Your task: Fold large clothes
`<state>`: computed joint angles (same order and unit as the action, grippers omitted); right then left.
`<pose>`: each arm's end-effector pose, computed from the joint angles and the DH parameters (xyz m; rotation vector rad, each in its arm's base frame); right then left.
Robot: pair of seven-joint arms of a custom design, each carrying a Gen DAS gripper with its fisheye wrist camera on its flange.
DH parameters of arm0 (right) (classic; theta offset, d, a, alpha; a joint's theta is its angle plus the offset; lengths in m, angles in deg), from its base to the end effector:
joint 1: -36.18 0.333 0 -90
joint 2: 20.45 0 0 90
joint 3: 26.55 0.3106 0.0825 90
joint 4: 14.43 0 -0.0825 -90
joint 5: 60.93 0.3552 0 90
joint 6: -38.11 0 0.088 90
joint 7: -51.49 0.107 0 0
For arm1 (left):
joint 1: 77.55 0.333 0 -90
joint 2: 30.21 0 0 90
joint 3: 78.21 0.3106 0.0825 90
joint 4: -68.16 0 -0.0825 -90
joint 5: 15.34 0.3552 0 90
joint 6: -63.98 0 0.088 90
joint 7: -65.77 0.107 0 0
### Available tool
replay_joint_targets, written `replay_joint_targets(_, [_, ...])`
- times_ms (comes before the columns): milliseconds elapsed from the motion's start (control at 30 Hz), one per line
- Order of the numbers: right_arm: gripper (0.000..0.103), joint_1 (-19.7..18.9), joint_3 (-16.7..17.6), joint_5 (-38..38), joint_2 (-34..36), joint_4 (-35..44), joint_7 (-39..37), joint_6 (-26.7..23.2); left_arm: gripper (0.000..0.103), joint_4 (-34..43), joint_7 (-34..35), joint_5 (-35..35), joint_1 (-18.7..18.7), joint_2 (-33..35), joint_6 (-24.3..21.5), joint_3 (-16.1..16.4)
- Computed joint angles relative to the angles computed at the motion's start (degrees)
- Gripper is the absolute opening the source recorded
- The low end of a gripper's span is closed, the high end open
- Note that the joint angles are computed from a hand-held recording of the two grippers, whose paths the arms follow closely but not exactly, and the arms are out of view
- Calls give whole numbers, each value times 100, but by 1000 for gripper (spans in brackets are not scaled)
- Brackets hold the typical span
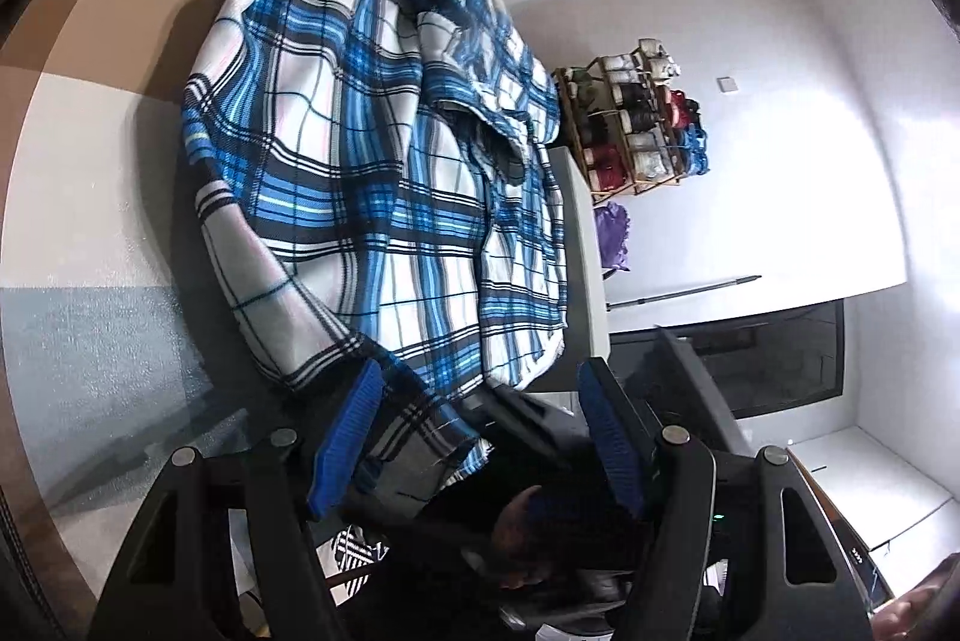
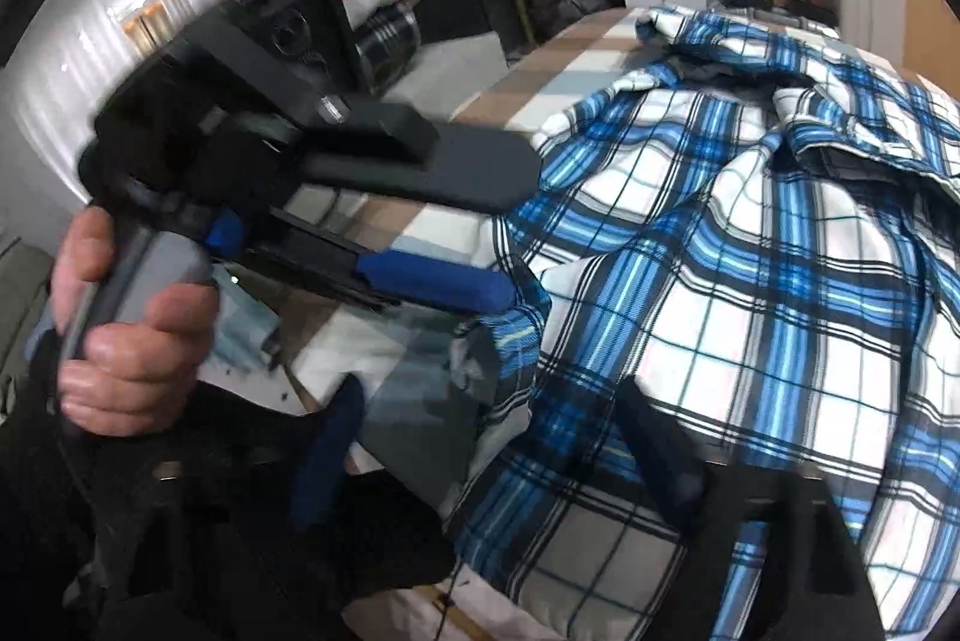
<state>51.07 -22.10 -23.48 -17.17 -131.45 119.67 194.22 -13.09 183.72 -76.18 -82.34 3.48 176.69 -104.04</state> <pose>0.5536 0.1696 0.4885 -1.8610 1.5255 -0.1565 0.6033 -0.3407 0.4344 1.0709 -1.7679 0.9885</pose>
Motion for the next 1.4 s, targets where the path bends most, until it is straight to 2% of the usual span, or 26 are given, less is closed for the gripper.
replay_joint_targets(33, [45, 14, 3, -43, 17, 1, 50, 23, 62, -76, 63, -47, 25, -60, 49, -9])
replay_joint_targets(100, [12, 49, 4, -227, -30, -91, 182, 176, 62, -214, 185, -159, 62, -159, 156, -8])
replay_joint_targets(200, [3, 46, 24, 57, -126, -191, -26, 450, 62, -661, 464, -385, 90, -532, 596, 44])
replay_joint_targets(300, [3, 23, -11, 461, -283, -297, -216, 610, 62, -1252, 875, -660, 9, -1084, 1356, 168])
replay_joint_targets(367, [3, 26, -41, 781, -393, -376, -401, 734, 65, -1463, 895, -776, -51, -1268, 1611, 270])
replay_joint_targets(467, [3, 67, -66, 905, -497, -439, -564, 875, 70, -1193, 422, -503, -190, -996, 1361, 377])
replay_joint_targets(567, [3, 133, -63, 797, -460, -368, -703, 894, 70, -665, -442, 427, -471, -594, 1157, 454])
replay_joint_targets(633, [3, 174, -32, 627, -488, -381, -734, 839, 70, -357, -726, 725, -494, -329, 957, 361])
replay_joint_targets(833, [3, 257, 28, -208, -344, -363, -365, 932, 70, -151, -759, 648, -281, -105, 744, 12])
replay_joint_targets(933, [3, 264, 38, -531, -303, -357, -187, 979, 70, -137, -844, 728, -304, -131, 692, 27])
replay_joint_targets(1000, [3, 286, 55, -457, -360, -422, -318, 1020, 69, -9, -1121, 996, -360, -31, 500, 109])
replay_joint_targets(1067, [4, 310, 61, -381, -422, -493, -425, 1056, 70, 7, -1131, 899, -263, 27, 402, 47])
replay_joint_targets(1133, [4, 333, 48, -161, -461, -514, -625, 1015, 70, -54, -1085, 816, -180, -7, 358, 19])
replay_joint_targets(1200, [7, 377, 10, 455, -570, -555, -1177, 859, 67, -86, -1099, 857, -178, -61, 355, 50])
replay_joint_targets(1267, [10, 422, -18, 827, -702, -654, -1500, 821, 53, -109, -1130, 980, -200, -107, 317, 98])
replay_joint_targets(1333, [27, 467, -105, 1229, -933, -816, -1874, 602, 28, -48, -1196, 1106, -246, -89, 239, 120])
replay_joint_targets(1367, [46, 478, -158, 1372, -1065, -903, -2017, 473, 23, -25, -1218, 1174, -279, -92, 243, 131])
replay_joint_targets(1400, [60, 478, -215, 1492, -1240, -1021, -2106, 360, 18, -25, -1214, 1228, -302, -112, 266, 137])
